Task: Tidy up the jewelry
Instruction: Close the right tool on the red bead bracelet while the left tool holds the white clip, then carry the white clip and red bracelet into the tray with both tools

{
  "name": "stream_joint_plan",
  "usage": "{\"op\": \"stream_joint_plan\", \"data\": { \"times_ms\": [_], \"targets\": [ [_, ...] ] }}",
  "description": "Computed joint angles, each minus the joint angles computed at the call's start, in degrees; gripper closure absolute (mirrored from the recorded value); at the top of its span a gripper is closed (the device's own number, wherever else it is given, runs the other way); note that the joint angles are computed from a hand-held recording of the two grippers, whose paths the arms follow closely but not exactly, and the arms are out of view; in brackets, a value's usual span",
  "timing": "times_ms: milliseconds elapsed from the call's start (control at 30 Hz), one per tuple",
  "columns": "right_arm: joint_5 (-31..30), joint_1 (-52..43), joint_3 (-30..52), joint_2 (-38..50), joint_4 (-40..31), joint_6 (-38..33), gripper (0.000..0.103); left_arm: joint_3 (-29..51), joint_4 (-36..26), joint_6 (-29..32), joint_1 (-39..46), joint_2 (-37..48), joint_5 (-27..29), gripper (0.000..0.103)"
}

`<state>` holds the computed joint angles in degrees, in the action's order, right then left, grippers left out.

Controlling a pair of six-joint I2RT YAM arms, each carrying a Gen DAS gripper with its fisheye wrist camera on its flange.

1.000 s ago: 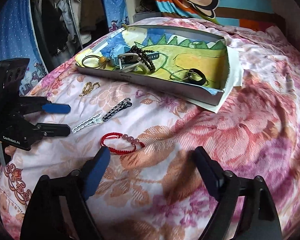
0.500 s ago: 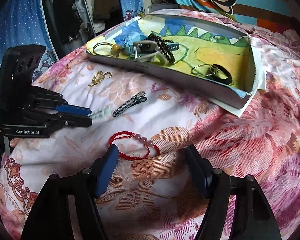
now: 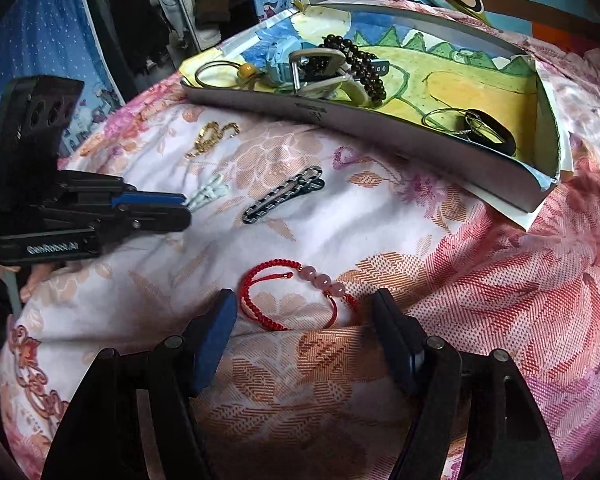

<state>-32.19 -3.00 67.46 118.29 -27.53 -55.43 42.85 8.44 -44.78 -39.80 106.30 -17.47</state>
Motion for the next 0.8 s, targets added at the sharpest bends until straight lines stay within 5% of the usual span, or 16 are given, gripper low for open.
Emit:
{"op": "stream_joint_plan", "data": {
  "times_ms": [100,233,400,500,800],
  "targets": [
    [3.4,1.4,-4.3,-2.6,6.3,2.0,0.045,-0.7,0.8,-0.5,0.1,-0.2,0.3,0.09],
    [3.5,0.6,-3.1,-1.9,6.3,5.0,0.068,-0.8,0.8,-0.4,0.1,-0.3,0.3,0.09],
    [4.1,0.8,-3.3,-1.7,7.5,5.7,0.074,-0.8,0.8,-0.3,0.2,-0.3,0.2,0.09],
    [4.3,1.3,-4.2,-2.2,8.6,5.3,0.095,-0.7,0.9,-0.4,0.1,-0.2,0.2,0.09],
    [4.3,1.6,-11.7,-7.7,18.2,6.2,0.099,-1.1,0.7,-0.7,-1.0,-1.2,-2.2,0.09]
  ]
}}
